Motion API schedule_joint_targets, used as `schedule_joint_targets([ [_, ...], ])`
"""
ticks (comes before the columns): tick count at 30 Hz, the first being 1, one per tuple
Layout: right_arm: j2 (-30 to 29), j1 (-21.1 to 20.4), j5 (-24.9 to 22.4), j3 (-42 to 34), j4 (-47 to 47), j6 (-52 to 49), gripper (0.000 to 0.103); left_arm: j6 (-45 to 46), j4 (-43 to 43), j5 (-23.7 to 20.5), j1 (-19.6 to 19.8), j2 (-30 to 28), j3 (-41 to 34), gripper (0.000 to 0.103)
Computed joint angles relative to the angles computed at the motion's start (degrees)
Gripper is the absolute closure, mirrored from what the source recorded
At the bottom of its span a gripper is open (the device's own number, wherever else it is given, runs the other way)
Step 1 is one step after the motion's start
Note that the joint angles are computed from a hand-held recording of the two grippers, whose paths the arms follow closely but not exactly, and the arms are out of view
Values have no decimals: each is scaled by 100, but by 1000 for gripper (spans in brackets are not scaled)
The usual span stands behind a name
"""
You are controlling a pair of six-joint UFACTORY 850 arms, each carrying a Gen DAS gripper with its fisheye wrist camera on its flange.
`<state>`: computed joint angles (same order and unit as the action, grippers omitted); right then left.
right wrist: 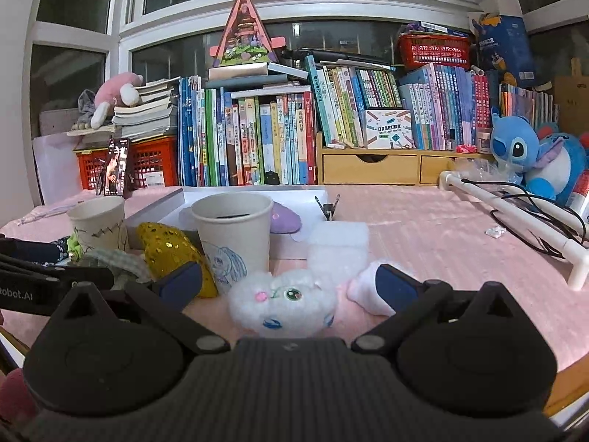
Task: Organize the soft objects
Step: 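Move both grippers back toward the remaining soft objects, then grasp the green patterned cloth with the left gripper while the right gripper grasps the white fluffy plush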
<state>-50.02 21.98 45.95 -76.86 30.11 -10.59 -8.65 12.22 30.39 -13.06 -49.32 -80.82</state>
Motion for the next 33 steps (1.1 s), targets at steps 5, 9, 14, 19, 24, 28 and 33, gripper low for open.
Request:
schedule_joint_targets([
  [5,-69,-13,-105,-68,-28,-70,0,158,-304,57,-43,-95,-84,4],
  [9,-166,-22,-210,-190,-30,-246,1,68,-407,-95,-60,-249,-294,4],
  [14,-279,14,-305,-333,64,-535,3,-27,-484,-218,-85,-421,-511,6],
  [19,-381,18,-460,-498,176,-752,5,-389,-218,-332,-89,-560,-715,10],
  [24,-470,-22,-670,-672,259,-806,9,-586,-118,-517,-102,-690,-918,19],
  [28,-537,-35,-759,-781,349,-900,12,-1036,239,-666,-74,-774,-1055,31],
  [33,-577,-89,-930,-859,156,-670,19,-1139,345,-770,-76,-805,-1104,60],
])
